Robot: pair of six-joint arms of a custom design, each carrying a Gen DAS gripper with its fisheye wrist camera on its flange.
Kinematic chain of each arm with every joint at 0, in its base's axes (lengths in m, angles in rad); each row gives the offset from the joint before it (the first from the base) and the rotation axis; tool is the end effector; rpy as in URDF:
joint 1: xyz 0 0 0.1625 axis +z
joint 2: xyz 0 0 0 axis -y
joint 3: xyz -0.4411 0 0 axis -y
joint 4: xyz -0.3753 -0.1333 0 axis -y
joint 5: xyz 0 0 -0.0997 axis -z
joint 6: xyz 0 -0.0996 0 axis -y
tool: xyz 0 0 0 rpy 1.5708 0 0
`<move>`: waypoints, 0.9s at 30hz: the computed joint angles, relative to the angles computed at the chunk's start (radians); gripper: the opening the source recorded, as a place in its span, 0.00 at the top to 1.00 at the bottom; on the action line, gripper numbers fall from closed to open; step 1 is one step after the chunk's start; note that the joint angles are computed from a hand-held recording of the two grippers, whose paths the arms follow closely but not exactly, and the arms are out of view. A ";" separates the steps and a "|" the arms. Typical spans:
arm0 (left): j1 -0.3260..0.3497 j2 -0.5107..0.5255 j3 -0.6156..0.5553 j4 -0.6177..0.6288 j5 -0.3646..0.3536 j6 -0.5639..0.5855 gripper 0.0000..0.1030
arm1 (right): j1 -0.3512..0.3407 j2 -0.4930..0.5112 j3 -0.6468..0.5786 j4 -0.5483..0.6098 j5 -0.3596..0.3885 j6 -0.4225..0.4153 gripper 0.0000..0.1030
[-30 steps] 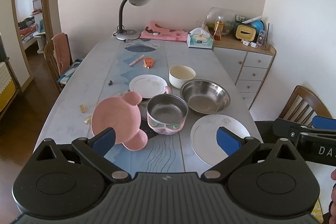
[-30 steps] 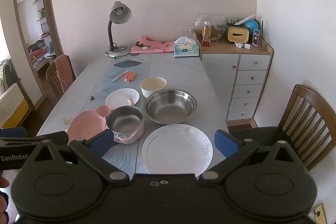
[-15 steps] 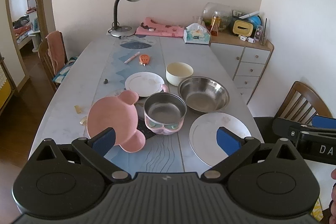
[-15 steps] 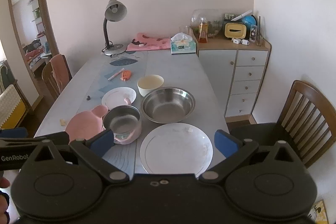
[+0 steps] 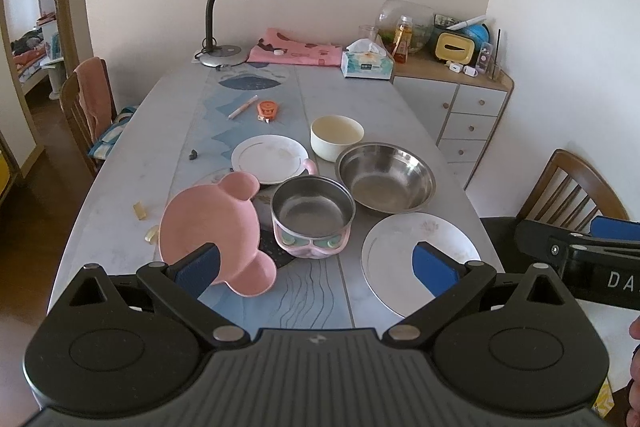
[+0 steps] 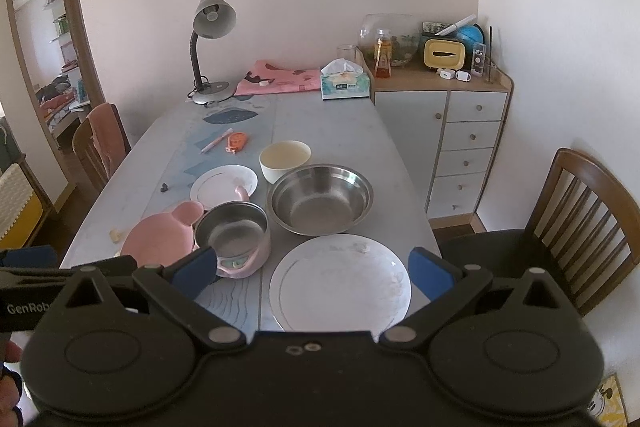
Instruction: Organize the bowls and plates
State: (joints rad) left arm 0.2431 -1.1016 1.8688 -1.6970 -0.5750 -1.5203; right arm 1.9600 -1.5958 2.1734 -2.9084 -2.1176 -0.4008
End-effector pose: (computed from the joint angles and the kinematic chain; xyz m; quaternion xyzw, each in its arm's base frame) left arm -0.4497 -0.3350 0.1924 0.0696 0.8445 -0.4079 0.3401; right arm 0.2402 -0.3709 0.4056 0.2516 -0.8639 0.3557 0.2528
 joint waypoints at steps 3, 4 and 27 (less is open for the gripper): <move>0.005 -0.011 0.010 -0.016 0.003 0.024 0.00 | 0.011 0.014 0.000 -0.015 -0.014 0.013 0.01; 0.008 -0.014 0.012 -0.023 0.004 0.033 0.00 | 0.014 0.019 0.000 -0.020 -0.019 0.017 0.01; 0.129 0.076 0.039 -0.340 -0.031 0.254 0.00 | -0.126 0.091 -0.026 -0.118 -0.006 -0.055 0.01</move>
State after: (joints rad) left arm 0.3721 -1.0257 1.9073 -2.0375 -0.6060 -1.2666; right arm 1.8339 -1.5048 2.1472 -3.0261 -2.1235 -0.4555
